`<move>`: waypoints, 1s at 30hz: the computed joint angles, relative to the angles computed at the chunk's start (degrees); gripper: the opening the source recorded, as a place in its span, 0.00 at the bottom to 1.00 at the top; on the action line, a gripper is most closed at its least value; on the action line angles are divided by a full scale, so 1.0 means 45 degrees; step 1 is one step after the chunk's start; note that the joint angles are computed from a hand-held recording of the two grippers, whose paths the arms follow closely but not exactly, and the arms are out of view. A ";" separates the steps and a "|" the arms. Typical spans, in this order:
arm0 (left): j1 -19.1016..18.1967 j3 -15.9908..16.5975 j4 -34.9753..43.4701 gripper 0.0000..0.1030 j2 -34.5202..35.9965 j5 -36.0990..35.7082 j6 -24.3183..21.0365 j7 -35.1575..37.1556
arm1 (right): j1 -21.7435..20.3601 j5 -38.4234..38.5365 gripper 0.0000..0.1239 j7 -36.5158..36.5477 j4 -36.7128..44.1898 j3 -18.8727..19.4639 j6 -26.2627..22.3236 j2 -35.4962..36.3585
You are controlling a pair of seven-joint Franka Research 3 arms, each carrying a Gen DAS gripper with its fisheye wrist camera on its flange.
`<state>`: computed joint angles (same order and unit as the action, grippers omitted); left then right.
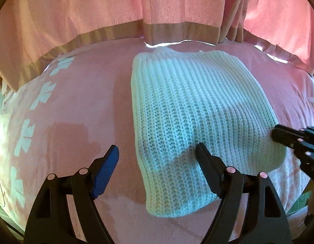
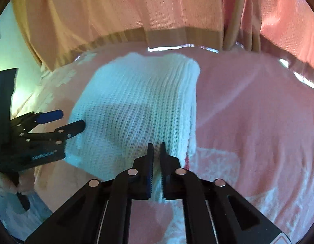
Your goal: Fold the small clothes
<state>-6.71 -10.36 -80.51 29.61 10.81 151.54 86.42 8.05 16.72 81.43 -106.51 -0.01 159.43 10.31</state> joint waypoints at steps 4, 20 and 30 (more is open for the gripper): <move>0.0028 -0.0083 -0.0148 0.73 -0.0110 -0.0083 -0.0046 0.0155 | 0.0217 -0.1555 0.03 0.1508 0.0494 -0.0494 -0.1206 0.0418; 0.2386 -0.2517 0.0056 0.85 -0.0231 -0.5112 -0.0359 0.2846 | -0.0184 -0.0082 0.52 0.0643 -0.0531 -0.0024 0.0221 -0.0693; 0.1206 -0.1561 0.5793 0.91 0.3794 -0.5851 -0.3959 0.0681 | -0.1505 0.4859 0.60 -0.0554 0.3174 0.0816 -0.2820 0.2484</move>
<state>-1.28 -17.38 -54.44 46.69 -15.52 133.73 89.49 1.27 38.59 78.94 -92.23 3.66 146.73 21.49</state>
